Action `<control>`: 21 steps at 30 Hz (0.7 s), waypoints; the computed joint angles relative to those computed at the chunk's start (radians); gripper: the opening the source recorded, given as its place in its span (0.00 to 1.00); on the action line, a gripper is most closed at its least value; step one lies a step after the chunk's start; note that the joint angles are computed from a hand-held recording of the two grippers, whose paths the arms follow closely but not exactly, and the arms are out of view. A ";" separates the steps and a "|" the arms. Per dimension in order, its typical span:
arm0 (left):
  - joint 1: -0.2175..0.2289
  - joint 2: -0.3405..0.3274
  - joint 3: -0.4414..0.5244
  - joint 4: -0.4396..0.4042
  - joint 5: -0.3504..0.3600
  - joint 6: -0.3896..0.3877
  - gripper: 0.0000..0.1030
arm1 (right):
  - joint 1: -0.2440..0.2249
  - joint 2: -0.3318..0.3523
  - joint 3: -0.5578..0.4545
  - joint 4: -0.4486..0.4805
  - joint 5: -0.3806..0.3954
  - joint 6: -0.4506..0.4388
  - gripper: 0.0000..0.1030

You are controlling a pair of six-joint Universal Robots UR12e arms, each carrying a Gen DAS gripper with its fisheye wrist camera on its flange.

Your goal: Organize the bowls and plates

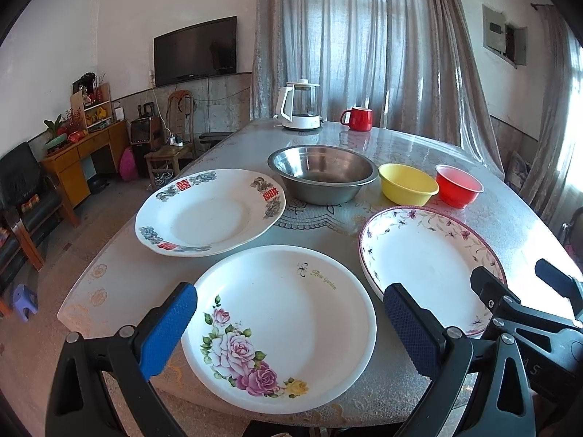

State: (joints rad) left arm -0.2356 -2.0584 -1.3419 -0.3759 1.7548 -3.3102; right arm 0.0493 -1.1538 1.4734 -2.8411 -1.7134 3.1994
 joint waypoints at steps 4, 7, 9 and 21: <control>0.001 -0.004 0.009 -0.009 0.013 -0.006 1.00 | 0.002 0.009 -0.012 -0.004 0.008 -0.013 0.98; 0.001 -0.007 0.012 -0.019 0.022 -0.008 1.00 | 0.001 0.015 -0.019 -0.012 0.015 -0.017 0.98; 0.002 -0.008 0.015 -0.029 0.017 -0.003 1.00 | -0.001 0.017 -0.018 -0.016 0.025 -0.012 0.98; -0.004 -0.014 0.027 -0.059 0.011 0.008 1.00 | -0.011 0.014 -0.011 -0.010 0.046 0.004 0.98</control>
State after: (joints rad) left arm -0.2398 -2.0727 -1.3146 -0.4348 1.7658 -3.3018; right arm 0.0384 -1.1397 1.4620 -2.8509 -1.6672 3.2037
